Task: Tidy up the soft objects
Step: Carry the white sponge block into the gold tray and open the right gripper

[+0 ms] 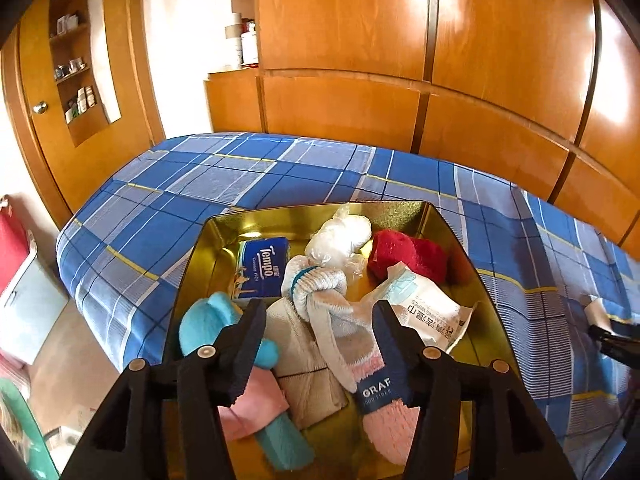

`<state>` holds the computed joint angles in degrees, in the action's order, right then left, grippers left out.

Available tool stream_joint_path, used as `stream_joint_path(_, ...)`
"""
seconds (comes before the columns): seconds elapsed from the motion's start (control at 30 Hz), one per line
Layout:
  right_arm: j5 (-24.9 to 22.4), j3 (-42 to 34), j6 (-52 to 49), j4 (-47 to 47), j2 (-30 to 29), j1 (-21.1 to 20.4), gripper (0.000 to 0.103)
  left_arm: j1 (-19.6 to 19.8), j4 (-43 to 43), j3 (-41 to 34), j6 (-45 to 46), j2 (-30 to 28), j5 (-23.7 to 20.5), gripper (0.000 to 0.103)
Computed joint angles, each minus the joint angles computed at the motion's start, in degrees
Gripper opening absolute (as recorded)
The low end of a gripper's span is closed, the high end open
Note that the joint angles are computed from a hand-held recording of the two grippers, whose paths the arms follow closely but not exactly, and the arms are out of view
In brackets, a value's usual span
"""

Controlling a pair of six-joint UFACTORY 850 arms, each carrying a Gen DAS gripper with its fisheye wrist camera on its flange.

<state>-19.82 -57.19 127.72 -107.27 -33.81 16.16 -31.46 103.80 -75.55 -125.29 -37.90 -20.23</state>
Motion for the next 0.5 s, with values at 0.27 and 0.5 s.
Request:
stream_joint_path(0.27,-1.46,-0.06,-1.2,1.44,-0.21,0.63,0.057,-0.07,2.68,3.14,-4.93,1.9,0.33,0.058)
stream_joint_path(0.5,-2.44,-0.27,-2.23,2.51,-0.43,1.01,0.057,0.19,3.0,4.63,-6.51,2.59,0.65,0.058)
